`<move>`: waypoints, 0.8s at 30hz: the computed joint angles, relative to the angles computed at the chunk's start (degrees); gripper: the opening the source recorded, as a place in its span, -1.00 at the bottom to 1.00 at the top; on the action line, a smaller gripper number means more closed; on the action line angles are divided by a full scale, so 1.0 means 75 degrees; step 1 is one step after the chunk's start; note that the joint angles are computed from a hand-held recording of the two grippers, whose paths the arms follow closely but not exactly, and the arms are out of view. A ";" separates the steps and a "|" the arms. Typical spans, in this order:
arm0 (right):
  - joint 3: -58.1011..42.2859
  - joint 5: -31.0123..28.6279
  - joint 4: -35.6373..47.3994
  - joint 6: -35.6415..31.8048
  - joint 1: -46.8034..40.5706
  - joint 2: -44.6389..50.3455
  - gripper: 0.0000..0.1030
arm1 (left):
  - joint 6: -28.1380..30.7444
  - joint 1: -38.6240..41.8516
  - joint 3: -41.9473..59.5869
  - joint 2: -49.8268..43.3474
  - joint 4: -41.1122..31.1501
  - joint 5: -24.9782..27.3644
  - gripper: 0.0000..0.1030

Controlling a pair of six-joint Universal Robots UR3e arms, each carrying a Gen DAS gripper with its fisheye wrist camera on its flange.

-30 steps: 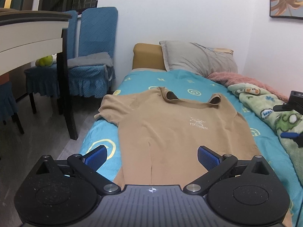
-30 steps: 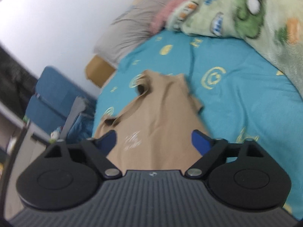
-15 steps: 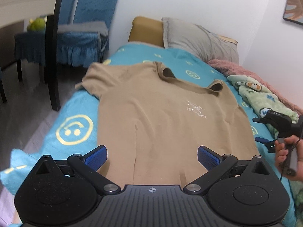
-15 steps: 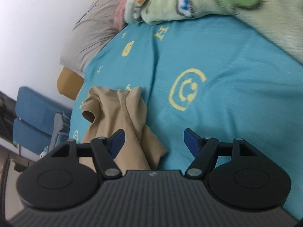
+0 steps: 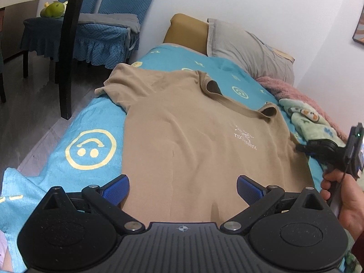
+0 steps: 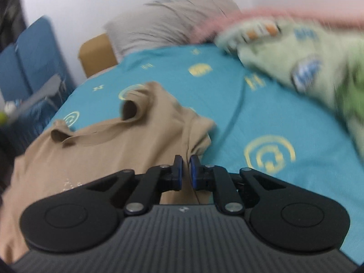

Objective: Fold clothes
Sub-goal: 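Grasp the tan T-shirt sleeve with the right gripper and lift it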

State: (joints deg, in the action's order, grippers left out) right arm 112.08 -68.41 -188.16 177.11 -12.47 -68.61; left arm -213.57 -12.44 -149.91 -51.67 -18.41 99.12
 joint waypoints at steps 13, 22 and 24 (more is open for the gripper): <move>-0.0251 0.1458 -0.0700 -0.0578 0.0580 0.0320 -0.84 | 0.0109 -0.0975 0.0211 -0.1201 0.0951 0.0955 0.97; -0.0313 0.3360 0.1210 0.2294 -0.2685 -0.0076 0.80 | 0.0275 -0.0811 0.0118 -0.1027 0.0894 0.0575 0.97; -0.0164 0.3682 0.1791 0.2555 -0.3063 -0.0018 0.78 | 0.0309 -0.0783 0.0083 -0.0955 0.0870 0.0508 0.97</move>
